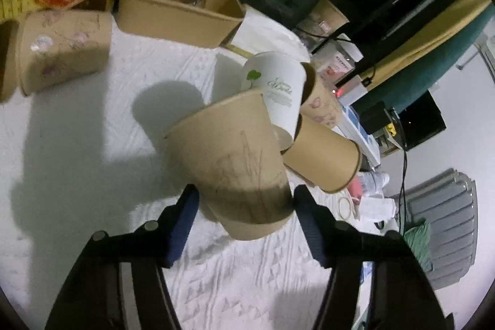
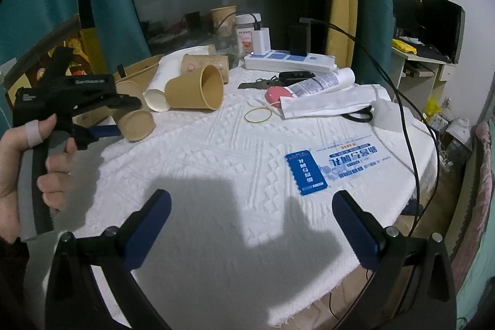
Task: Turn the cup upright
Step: 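Reach the left tool to the lying bamboo-print tan cup and grasp it, then lift the tan cup with the left tool toward the right tool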
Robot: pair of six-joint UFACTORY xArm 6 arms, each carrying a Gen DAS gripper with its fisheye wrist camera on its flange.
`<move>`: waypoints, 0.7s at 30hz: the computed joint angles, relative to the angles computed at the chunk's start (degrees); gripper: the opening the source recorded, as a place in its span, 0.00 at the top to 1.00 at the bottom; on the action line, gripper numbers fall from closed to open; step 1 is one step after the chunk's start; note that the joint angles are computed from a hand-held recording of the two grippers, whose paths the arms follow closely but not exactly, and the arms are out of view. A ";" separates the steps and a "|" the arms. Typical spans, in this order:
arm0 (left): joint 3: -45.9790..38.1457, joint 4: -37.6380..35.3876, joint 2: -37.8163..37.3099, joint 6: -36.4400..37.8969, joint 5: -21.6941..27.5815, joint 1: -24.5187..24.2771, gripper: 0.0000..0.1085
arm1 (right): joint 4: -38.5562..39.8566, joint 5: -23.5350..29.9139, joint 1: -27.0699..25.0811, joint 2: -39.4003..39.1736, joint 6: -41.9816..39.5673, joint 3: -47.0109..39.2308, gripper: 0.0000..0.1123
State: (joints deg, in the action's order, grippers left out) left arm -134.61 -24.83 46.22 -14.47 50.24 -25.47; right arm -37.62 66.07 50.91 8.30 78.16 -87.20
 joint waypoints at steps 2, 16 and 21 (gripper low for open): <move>2.67 -1.01 -2.24 2.52 -0.04 0.22 0.46 | -0.41 0.03 0.43 -0.23 0.85 -0.08 0.08; 56.67 -8.67 -43.80 26.87 0.91 5.15 0.48 | -1.73 4.00 6.86 1.41 1.90 -5.03 0.08; 66.28 -8.88 -51.81 28.11 -0.82 6.35 0.48 | 0.69 3.41 8.05 3.58 0.84 -6.74 0.08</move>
